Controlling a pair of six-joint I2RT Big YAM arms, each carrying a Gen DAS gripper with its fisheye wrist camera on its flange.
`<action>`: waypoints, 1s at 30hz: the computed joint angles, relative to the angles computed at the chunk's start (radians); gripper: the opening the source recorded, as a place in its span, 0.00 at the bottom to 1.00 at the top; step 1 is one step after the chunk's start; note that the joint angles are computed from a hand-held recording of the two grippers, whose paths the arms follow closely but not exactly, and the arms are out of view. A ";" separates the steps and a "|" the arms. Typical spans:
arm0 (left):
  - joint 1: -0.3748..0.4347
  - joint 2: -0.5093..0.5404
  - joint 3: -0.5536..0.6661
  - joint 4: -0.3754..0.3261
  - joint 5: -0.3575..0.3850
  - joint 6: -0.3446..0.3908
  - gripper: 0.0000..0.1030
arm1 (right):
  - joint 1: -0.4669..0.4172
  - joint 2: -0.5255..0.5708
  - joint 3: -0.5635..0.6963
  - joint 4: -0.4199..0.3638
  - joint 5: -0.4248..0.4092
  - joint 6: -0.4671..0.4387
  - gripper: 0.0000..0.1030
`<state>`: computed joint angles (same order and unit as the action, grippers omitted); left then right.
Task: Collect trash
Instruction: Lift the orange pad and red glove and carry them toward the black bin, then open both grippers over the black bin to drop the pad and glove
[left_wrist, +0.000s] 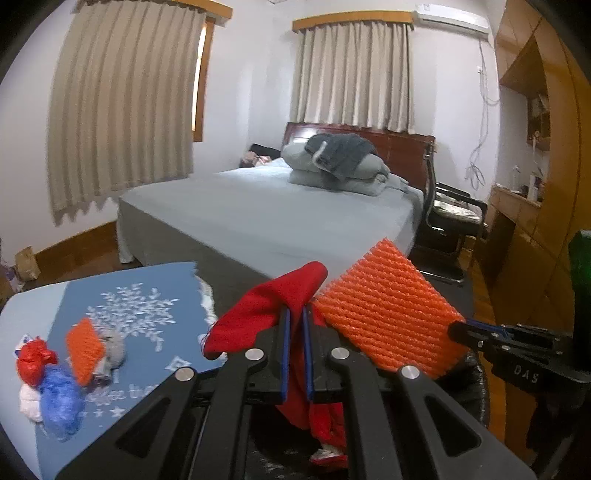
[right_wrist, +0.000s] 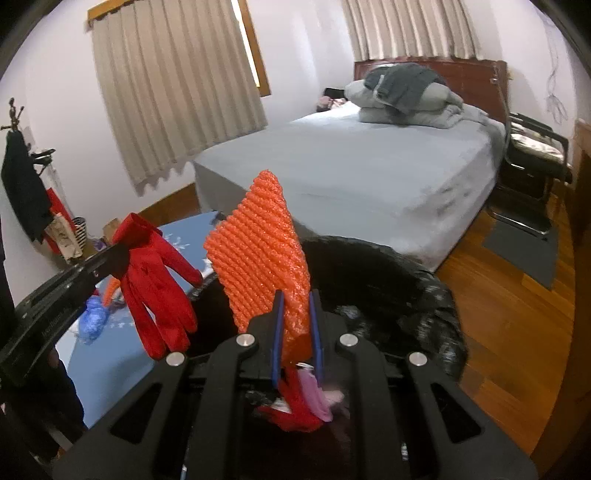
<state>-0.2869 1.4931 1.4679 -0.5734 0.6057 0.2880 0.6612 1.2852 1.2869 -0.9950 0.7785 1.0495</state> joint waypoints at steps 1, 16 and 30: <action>-0.007 -0.001 -0.002 -0.002 0.000 0.002 0.06 | -0.001 -0.004 -0.005 -0.010 0.003 0.010 0.12; -0.085 0.028 0.016 -0.087 0.004 0.049 0.34 | -0.020 -0.071 -0.115 -0.101 0.004 0.154 0.16; 0.001 0.004 -0.004 -0.009 -0.057 -0.007 0.84 | 0.014 -0.045 -0.076 -0.128 0.055 0.184 0.89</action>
<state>-0.2858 1.4968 1.4640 -0.5826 0.5491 0.2808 0.6750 1.2405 1.2108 -1.1231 0.8340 1.2337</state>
